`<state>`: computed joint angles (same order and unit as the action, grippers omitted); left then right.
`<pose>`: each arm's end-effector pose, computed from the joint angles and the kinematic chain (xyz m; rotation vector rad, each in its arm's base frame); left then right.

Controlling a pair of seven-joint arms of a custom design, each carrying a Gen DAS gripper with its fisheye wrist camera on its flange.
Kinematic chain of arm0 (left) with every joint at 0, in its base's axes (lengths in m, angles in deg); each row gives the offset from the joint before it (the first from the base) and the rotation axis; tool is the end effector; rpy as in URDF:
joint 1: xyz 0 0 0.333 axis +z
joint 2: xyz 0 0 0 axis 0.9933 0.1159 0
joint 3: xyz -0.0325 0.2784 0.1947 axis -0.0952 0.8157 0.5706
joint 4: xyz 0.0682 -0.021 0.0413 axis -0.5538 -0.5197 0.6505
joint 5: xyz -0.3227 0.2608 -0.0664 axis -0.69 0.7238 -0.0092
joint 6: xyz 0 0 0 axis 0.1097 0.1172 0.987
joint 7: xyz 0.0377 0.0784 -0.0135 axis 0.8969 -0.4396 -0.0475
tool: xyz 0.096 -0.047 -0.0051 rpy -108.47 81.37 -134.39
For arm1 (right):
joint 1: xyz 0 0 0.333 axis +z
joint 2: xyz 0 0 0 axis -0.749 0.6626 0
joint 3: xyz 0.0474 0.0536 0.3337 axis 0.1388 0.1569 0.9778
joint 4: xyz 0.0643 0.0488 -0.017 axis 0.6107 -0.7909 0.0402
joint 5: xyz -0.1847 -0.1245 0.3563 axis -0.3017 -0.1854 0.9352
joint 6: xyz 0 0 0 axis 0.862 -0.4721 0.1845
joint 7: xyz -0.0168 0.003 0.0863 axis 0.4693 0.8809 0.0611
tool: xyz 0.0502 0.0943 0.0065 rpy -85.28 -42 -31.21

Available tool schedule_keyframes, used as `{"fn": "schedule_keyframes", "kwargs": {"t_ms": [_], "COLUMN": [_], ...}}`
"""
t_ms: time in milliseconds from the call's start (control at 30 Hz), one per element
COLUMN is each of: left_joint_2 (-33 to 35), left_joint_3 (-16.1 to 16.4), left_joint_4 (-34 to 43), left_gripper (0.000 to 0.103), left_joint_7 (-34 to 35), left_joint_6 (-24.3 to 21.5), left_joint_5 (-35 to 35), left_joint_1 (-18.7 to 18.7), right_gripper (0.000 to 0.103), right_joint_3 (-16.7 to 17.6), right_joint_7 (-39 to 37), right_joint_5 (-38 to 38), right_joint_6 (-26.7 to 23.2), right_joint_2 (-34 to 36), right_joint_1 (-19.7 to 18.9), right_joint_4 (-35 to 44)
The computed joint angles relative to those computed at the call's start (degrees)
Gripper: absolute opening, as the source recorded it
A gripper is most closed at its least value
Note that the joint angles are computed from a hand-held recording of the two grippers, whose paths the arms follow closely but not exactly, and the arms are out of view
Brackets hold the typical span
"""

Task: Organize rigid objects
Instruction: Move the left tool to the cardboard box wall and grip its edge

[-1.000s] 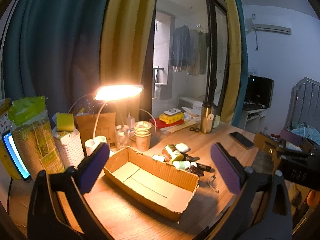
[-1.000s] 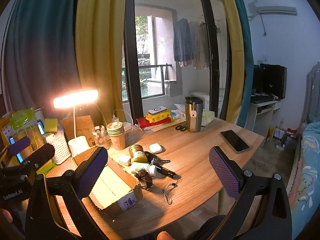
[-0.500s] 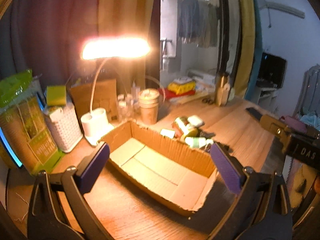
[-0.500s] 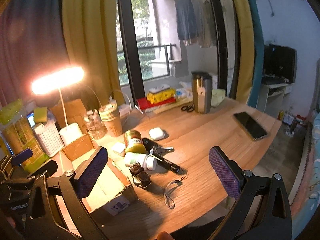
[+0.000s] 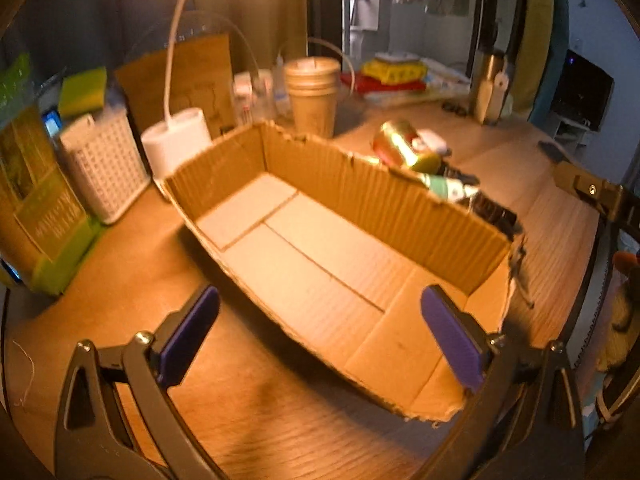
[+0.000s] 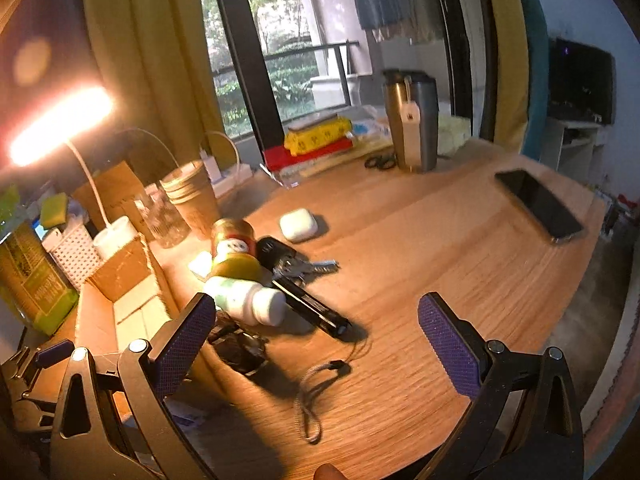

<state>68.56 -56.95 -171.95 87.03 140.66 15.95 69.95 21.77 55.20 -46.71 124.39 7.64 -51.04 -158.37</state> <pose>0.5609 -0.2301 0.3246 -1.8899 1.6559 -0.6200 0.6137 0.1256 0.3436 -1.6759 1.5011 -0.5597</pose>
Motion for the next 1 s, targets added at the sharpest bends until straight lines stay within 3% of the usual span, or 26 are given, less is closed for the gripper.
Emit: {"fn": "schedule_keyframes", "kwargs": {"t_ms": [133, 267, 367, 400, 500, 700, 1000], "left_joint_2": [1.63, 2.14, 2.08, 1.98, 1.71, 0.55, 0.03], "left_joint_3": [-1.06, -0.66, -0.81, -0.55, -0.34, 0.18, 2.96], "left_joint_4": [0.78, 0.79, 0.38, 0.3, -0.64, -1.5, -2.62], "left_gripper": [0.101, 0.1, 0.084, 0.075, 0.063, 0.036, 0.033], "left_joint_7": [7.52, 11.32, 15.48, 16.12, 18.43, 25.65, 25.17], "left_joint_6": [-3.55, -3.2, -2.61, -2.74, -0.86, -1.41, -0.15], "left_joint_5": [-9.27, -15.69, -21.24, -22.29, -26.45, -30.17, -25.09], "left_joint_1": [-0.22, -0.53, -0.47, -0.72, -0.48, -0.8, 0.78], "right_gripper": [0.103, 0.103, 0.103, 0.103, 0.103, 0.103, 0.103], "right_joint_3": [5.8, 11.63, 15.62, 16.65, 19.14, 18.01, 11.69], "right_joint_7": [3.27, 6.27, 7.53, 7.71, 8.08, 8.83, 9.48], "right_joint_5": [-7.2, -14.2, -17.97, -18.67, -20.14, -19.34, -17.38], "right_joint_6": [-0.65, -1.22, -2.29, -2.44, -2.57, -1.64, -0.23], "right_joint_2": [3.29, 6.57, 8.29, 8.72, 9.58, 8.7, 5.59], "right_joint_1": [-7.39, -14.34, -18.5, -19.6, -22.47, -22.16, -15.23], "right_joint_4": [2.33, 4.4, 5.24, 5.35, 5.23, 3.95, 2.36]}}
